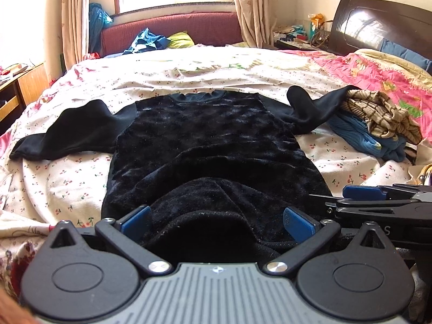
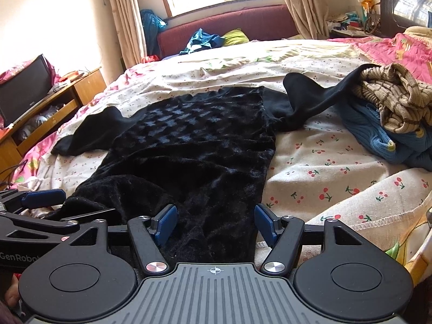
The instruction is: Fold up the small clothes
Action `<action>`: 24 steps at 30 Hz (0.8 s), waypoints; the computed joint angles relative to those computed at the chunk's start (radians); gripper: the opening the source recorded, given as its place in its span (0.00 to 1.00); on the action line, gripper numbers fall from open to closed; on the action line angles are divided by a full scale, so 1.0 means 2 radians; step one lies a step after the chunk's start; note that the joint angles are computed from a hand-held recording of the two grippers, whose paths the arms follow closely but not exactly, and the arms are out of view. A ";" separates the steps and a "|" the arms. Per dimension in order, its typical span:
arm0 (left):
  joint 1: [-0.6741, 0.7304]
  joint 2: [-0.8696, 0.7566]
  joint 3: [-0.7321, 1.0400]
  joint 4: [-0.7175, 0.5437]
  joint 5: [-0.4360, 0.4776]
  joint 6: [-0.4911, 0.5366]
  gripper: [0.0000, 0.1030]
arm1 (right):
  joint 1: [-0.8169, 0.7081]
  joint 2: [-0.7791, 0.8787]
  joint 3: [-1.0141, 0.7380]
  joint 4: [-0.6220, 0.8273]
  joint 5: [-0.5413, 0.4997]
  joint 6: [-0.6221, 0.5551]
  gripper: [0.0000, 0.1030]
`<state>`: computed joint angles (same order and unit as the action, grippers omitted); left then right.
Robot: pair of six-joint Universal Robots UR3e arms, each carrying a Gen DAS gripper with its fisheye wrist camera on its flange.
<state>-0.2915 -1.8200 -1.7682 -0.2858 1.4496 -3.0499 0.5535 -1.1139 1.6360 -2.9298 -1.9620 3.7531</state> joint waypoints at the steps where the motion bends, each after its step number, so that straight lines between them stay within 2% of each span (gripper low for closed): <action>1: 0.000 -0.002 0.008 -0.011 -0.001 0.001 1.00 | 0.001 0.001 -0.003 0.005 -0.002 0.001 0.63; 4: -0.004 0.000 0.013 -0.007 0.005 0.002 1.00 | -0.004 -0.003 0.005 0.000 0.004 0.008 0.63; 7: -0.019 0.003 0.013 0.002 0.038 0.008 1.00 | -0.007 0.000 0.008 -0.017 0.012 0.005 0.63; 13: -0.042 0.003 0.050 -0.056 0.079 0.004 1.00 | -0.023 -0.014 0.038 -0.048 0.052 0.009 0.63; 15: -0.050 -0.001 0.054 -0.045 0.089 0.012 1.00 | -0.028 -0.020 0.046 -0.054 0.060 0.016 0.63; 19: -0.047 -0.004 0.051 -0.031 0.080 0.013 1.00 | -0.034 -0.024 0.054 -0.059 0.066 0.031 0.63; 24: -0.037 -0.011 0.059 -0.045 0.060 0.010 1.00 | -0.031 -0.018 0.046 -0.051 0.052 0.040 0.63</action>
<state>-0.3664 -1.8424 -1.6497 -0.3763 1.5687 -3.0305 0.4914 -1.1498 1.7284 -3.0319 -1.8581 3.8329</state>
